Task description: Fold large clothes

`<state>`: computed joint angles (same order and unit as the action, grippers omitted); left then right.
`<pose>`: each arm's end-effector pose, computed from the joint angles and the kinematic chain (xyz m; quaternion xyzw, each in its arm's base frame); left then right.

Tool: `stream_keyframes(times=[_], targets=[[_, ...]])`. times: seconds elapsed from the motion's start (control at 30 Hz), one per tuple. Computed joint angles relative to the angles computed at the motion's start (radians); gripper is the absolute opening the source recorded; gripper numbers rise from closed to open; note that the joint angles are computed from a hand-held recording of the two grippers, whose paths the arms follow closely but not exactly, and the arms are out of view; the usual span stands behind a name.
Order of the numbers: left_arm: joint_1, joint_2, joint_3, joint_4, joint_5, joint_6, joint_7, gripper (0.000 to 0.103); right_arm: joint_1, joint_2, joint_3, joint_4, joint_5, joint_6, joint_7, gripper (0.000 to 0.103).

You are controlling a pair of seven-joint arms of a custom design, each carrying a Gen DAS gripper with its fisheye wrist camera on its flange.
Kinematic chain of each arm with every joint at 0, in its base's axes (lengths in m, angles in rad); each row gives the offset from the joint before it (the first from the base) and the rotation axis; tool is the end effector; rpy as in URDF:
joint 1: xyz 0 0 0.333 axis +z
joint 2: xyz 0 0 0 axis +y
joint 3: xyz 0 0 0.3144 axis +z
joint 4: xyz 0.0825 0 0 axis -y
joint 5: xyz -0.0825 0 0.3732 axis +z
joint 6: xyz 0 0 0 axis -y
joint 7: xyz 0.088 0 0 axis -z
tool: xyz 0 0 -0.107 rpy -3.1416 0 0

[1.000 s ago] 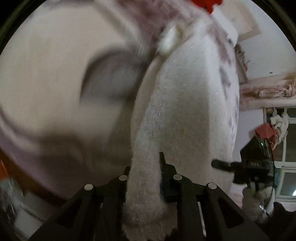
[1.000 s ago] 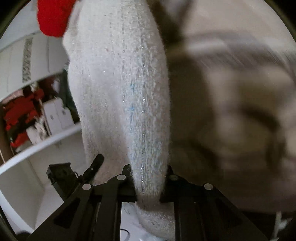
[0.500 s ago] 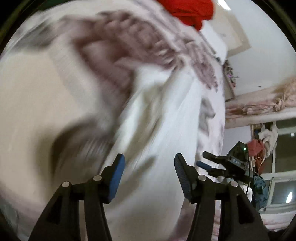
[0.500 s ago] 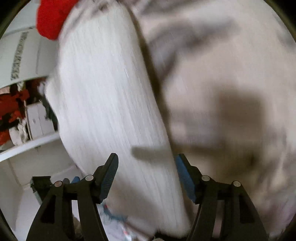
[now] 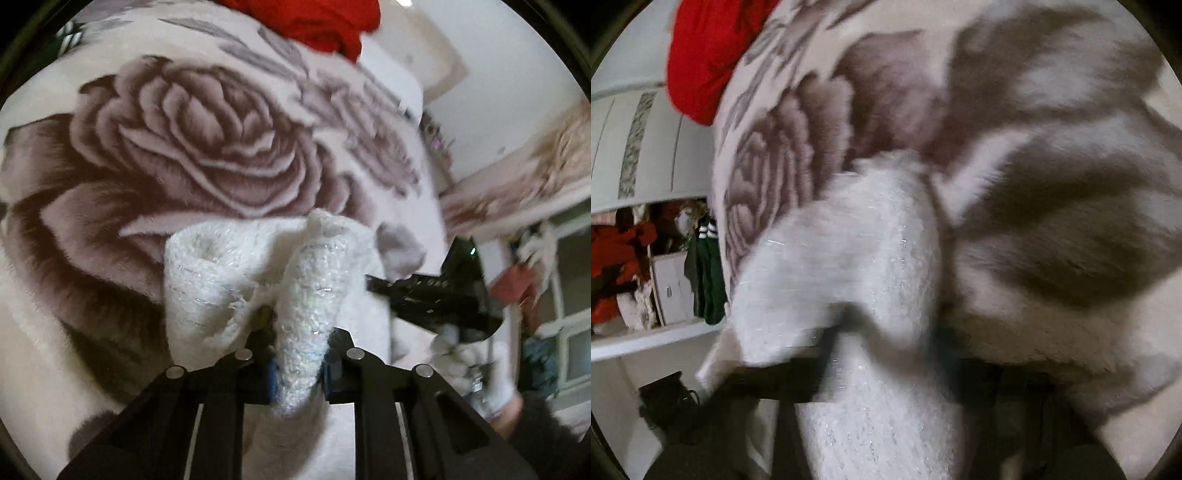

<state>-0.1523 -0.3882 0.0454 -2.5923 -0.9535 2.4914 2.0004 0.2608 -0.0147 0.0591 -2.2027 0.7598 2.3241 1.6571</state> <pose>0.4185 -0.0405 0.4212 0.7130 -0.6035 0.3441 0.0953 0.5035 0.1798 0.4098 -0.5817 0.7586 0.2047 0.2105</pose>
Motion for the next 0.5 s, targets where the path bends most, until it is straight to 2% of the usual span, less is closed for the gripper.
stream_keyframes(times=[0.03, 0.1, 0.2, 0.3, 0.4, 0.43, 0.47, 0.5], targets=[[0.018, -0.013, 0.005, -0.002, -0.026, -0.006, 0.004, 0.013, 0.01, 0.02, 0.01, 0.02, 0.006, 0.036, -0.005, 0.009], [0.007, 0.021, 0.035, 0.022, -0.076, -0.002, 0.02, 0.013, 0.034, 0.024, 0.031, 0.034, 0.026, 0.1, -0.008, 0.008], [0.048, 0.134, 0.035, 0.07, -0.095, 0.003, 0.04, 0.014, 0.059, 0.098, 0.046, 0.125, -0.005, 0.156, 0.03, 0.007], [0.093, 0.258, 0.036, 0.104, -0.149, -0.057, 0.093, 0.015, 0.07, 0.158, 0.042, 0.19, -0.121, 0.135, 0.103, 0.007], [0.147, 0.251, 0.034, 0.093, -0.195, -0.144, 0.136, 0.022, 0.073, 0.212, 0.039, 0.24, -0.216, 0.077, 0.14, 0.007], [0.167, 0.235, 0.035, 0.091, -0.195, -0.191, 0.131, 0.027, 0.078, 0.234, 0.042, 0.271, -0.242, 0.052, 0.156, 0.009], [0.188, 0.207, 0.035, 0.08, -0.184, -0.229, 0.117, 0.029, 0.076, 0.234, 0.042, 0.277, -0.253, 0.033, 0.161, 0.018], [0.21, 0.172, 0.036, 0.064, -0.171, -0.268, 0.099, 0.037, 0.066, 0.214, 0.044, 0.263, -0.234, 0.018, 0.15, 0.025]])
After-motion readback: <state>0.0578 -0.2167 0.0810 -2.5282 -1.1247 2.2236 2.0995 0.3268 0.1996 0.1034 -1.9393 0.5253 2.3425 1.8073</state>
